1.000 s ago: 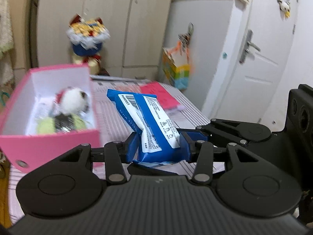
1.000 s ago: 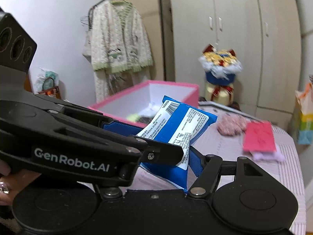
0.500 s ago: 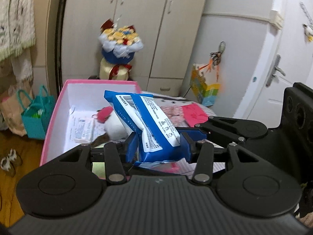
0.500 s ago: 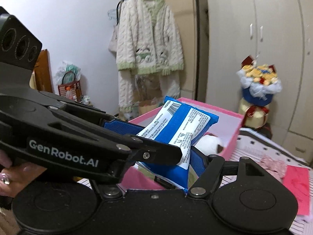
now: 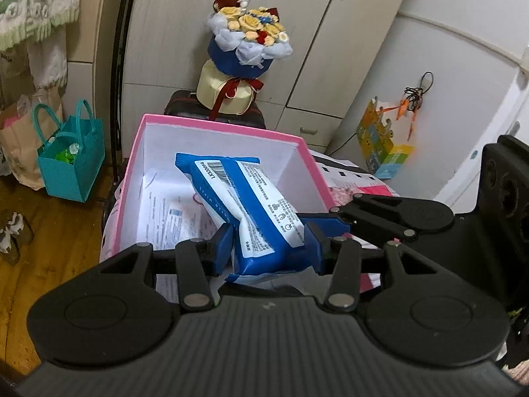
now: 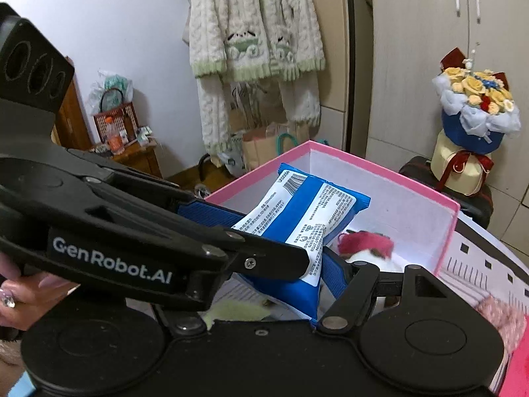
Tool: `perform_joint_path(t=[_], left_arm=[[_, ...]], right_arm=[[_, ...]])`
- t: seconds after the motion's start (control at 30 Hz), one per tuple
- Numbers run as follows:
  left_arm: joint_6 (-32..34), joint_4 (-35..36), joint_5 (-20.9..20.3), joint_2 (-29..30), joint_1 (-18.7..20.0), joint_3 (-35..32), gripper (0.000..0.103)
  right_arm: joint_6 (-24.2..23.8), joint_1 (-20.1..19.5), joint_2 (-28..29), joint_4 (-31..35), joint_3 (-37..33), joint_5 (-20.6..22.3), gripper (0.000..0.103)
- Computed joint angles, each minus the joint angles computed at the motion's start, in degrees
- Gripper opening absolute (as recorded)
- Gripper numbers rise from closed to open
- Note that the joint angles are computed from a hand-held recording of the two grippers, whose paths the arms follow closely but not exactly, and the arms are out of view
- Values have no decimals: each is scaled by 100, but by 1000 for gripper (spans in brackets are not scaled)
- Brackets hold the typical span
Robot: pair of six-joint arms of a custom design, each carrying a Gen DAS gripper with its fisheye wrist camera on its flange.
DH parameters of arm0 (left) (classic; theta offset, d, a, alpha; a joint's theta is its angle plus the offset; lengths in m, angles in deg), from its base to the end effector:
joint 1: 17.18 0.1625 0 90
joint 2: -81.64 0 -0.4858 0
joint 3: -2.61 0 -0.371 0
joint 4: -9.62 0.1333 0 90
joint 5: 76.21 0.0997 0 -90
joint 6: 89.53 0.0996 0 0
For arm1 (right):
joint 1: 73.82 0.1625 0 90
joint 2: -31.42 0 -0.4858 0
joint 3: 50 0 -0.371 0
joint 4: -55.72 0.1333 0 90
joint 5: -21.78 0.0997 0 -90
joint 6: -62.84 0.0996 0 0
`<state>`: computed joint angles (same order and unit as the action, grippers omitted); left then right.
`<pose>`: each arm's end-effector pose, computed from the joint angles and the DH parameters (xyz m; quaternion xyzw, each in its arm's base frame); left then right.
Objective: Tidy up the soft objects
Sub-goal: 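Lower the wipes pack into the pink box and open the left tool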
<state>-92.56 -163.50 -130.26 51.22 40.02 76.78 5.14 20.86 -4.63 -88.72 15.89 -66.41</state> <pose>-0.2804 -0.7891 0.1528 0.1296 0.8923 -0.3943 0.1779 0.2051 -0.8327 0.2148 0.5088 -0.8340 0.1975 0.0813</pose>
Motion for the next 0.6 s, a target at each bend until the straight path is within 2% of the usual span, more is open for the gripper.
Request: perform_joint_path(t=[0.17,0.3,0.43,0.53,0.6], left_arm=[[-98,505,-107,103,166,-393,44],[-43,649,16,214,208,-554,42],[-115,769,44,270,240,-654,41],[64,661,454,333,149,-647,47],[601,342,806,389,30,-549,48]], right_arm=[[-202,110,349,370,-589,-446,77],[-628,181,455,-4,-521,-813,77],[-644,206,562,146,-721,-1010,77],[-762,227,564,-128,-627,-1161,79],[-964,253,491,-470,-398,-1319,78]])
